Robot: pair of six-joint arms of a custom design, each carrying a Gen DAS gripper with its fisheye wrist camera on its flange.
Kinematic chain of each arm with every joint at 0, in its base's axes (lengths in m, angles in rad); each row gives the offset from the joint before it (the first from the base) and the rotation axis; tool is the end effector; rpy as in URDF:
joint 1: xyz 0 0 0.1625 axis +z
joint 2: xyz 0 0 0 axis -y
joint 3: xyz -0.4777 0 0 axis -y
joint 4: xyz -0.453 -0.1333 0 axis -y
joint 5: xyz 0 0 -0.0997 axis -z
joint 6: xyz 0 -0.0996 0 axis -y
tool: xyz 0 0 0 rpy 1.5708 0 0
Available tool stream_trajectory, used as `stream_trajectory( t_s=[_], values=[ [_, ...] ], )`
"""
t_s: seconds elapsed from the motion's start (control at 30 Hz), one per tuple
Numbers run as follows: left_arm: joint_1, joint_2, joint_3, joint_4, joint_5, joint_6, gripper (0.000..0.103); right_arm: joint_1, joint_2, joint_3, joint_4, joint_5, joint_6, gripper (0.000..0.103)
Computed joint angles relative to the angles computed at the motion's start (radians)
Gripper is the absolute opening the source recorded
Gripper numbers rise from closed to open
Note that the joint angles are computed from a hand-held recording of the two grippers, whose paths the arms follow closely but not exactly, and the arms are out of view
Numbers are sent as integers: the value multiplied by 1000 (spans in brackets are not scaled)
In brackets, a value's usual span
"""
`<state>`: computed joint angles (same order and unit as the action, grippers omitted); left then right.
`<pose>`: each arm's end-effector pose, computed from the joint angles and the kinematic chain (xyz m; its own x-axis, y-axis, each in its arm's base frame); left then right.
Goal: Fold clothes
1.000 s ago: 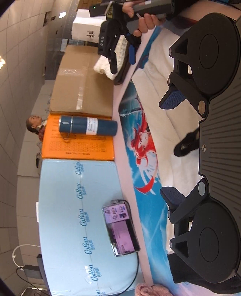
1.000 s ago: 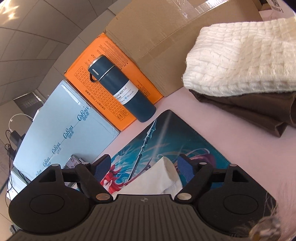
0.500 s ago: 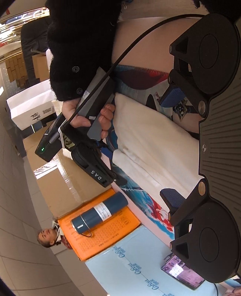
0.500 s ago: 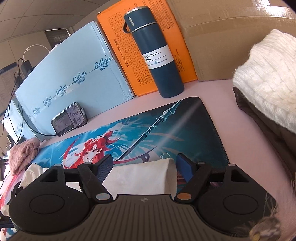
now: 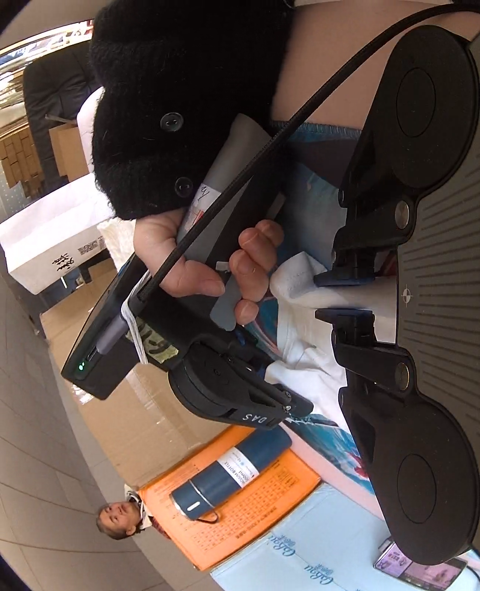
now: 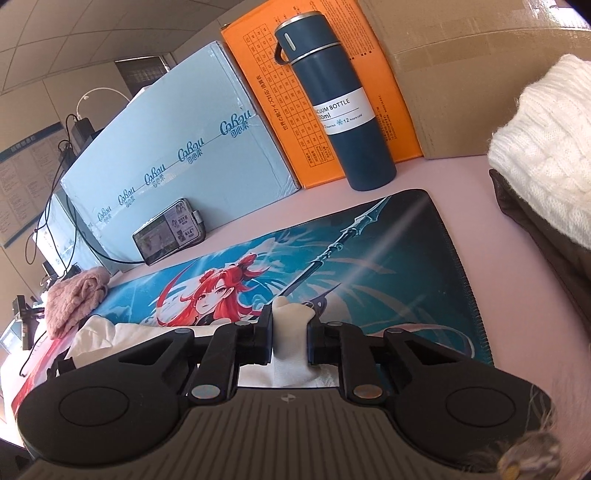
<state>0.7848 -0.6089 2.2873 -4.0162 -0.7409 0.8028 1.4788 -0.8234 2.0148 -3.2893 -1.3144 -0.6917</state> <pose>-0.1805 -0.4725 0.0061 -0.2166 0.4464 -0.8682 0.9576 0.2703 -0.1000 0.1003 -0.6390 0.0590 -0.8015 -0.5783 0.1521 -0.5607 0.6385 -0.5272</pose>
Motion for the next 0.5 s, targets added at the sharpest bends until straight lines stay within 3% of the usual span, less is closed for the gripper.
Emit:
stream_trajectory(
  t_s=[0.23,0.5],
  values=[
    [-19,-17,77,-300,-4,20,10,11,-5,61,-141,64,66,14],
    [-77,-55,197,-678,31,45,10,158,-3,114,-307,38,106,13]
  ],
)
